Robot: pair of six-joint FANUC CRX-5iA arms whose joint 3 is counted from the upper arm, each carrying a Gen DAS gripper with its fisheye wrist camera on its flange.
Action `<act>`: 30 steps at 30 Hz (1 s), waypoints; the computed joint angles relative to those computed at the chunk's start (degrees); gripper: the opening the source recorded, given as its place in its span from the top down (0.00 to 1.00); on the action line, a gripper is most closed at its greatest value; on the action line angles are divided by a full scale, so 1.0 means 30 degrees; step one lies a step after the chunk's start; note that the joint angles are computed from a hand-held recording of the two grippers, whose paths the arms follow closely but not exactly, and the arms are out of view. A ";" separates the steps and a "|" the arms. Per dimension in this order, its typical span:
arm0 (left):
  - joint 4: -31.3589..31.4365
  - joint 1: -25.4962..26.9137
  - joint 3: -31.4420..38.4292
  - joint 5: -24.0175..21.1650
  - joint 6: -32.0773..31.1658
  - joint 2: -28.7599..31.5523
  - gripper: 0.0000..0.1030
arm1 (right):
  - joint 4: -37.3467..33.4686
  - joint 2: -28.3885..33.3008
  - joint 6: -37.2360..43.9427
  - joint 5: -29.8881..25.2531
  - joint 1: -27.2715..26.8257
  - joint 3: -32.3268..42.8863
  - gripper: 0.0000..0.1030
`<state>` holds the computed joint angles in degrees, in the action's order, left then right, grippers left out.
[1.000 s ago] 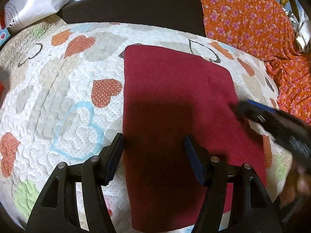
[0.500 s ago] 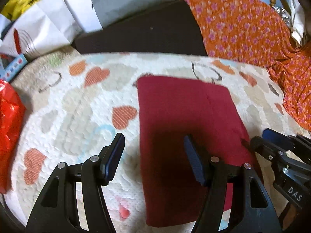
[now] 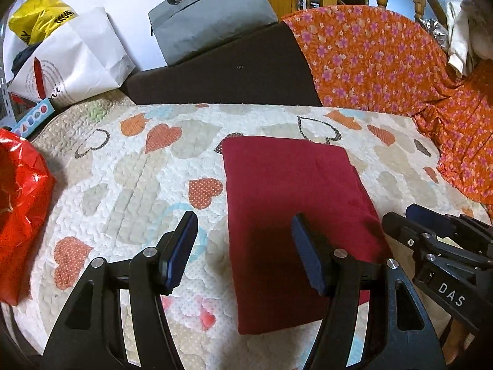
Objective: Fold small clothes
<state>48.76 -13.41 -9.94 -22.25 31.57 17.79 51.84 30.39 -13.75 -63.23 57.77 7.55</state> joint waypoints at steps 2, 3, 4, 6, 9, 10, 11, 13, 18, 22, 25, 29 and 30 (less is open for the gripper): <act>-0.0027 -0.0040 -0.0125 0.0175 -0.0176 -0.0100 0.38 | -0.0024 0.0012 -0.0170 -0.0131 0.0052 0.0055 0.62; 0.0239 -0.0087 -0.0269 0.0349 -0.0477 -0.0149 0.38 | -0.0030 0.0057 -0.0211 -0.0266 0.0087 0.0128 0.62; 0.0375 -0.0123 -0.0370 0.0509 -0.0628 -0.0195 0.38 | -0.0042 0.0104 -0.0222 -0.0415 0.0122 0.0207 0.61; 0.0471 -0.0091 -0.0407 0.0436 -0.0669 -0.0219 0.38 | -0.0015 0.0155 -0.0378 -0.0601 0.0147 0.0268 0.61; 0.1404 -0.0123 -0.0658 0.0557 -0.1379 -0.0273 0.38 | -0.0174 0.0253 -0.0356 -0.0653 0.0151 0.0436 0.60; 0.1444 -0.0120 -0.0669 0.0590 -0.1390 -0.0280 0.38 | -0.0237 0.0300 -0.0300 -0.0699 0.0158 0.0509 0.60; 0.1618 -0.0123 -0.0697 0.0604 -0.1534 -0.0274 0.38 | -0.0276 0.0355 -0.0244 -0.0734 0.0159 0.0583 0.59; 0.1588 -0.0106 -0.0634 0.0574 -0.1518 -0.0213 0.38 | -0.0342 0.0336 -0.0226 -0.0635 0.0146 0.0561 0.59; 0.0789 -0.0004 -0.0172 0.0203 -0.0725 0.0024 0.38 | -0.0478 0.0329 -0.0218 -0.0491 0.0065 0.0501 0.59; 0.0574 -0.0052 -0.0076 0.0225 -0.0643 0.0076 0.38 | -0.0749 0.0286 -0.0214 -0.0215 -0.0021 0.0408 0.59; 0.0481 -0.0046 -0.0031 0.0190 -0.0556 0.0096 0.38 | -0.0778 0.0299 -0.0183 -0.0175 -0.0047 0.0417 0.59; 0.0245 0.0042 0.0111 0.0007 -0.0111 0.0185 0.38 | -0.0740 0.0332 -0.0141 -0.0018 -0.0087 0.0410 0.59; 0.0050 0.0081 0.0184 -0.0060 0.0091 0.0213 0.38 | -0.0737 0.0345 -0.0100 0.0017 -0.0096 0.0394 0.59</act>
<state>48.91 -13.17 -9.39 -22.43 31.85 18.42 49.63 31.42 -14.05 -63.18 57.48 8.73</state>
